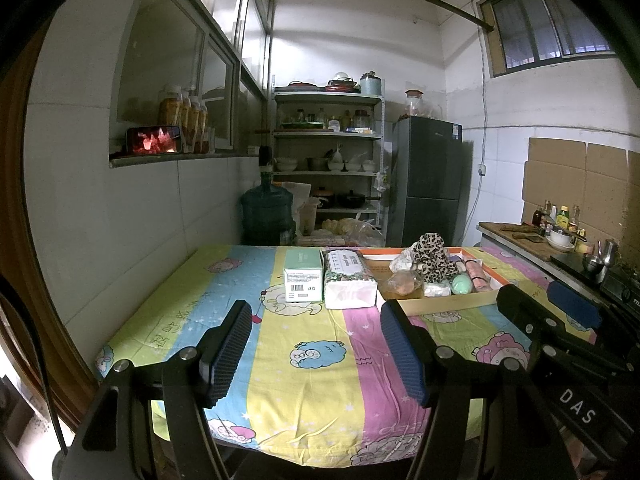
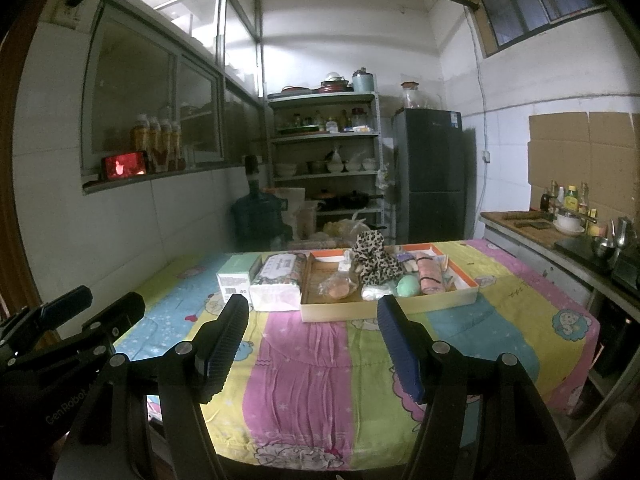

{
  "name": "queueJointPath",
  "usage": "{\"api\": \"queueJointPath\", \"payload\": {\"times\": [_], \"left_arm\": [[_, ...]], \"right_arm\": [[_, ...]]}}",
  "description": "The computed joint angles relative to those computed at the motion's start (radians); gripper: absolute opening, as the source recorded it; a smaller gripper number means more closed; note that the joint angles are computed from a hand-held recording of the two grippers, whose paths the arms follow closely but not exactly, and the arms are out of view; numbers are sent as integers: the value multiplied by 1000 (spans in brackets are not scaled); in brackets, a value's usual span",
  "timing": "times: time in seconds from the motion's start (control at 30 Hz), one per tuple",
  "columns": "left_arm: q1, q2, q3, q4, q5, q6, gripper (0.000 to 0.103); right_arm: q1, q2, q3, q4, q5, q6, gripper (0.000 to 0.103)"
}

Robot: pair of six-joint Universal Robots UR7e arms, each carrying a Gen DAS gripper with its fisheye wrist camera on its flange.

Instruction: Organize soft objects

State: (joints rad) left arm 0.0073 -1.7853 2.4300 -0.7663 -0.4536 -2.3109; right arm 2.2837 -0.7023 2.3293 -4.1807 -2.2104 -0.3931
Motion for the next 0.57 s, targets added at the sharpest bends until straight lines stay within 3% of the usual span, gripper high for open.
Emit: {"api": "queueJointPath", "payload": {"times": [0.57], "left_arm": [[-1,1,1,-4,4,5,67]], "right_arm": [[1,3,-2,-1,0,-1,69]]}}
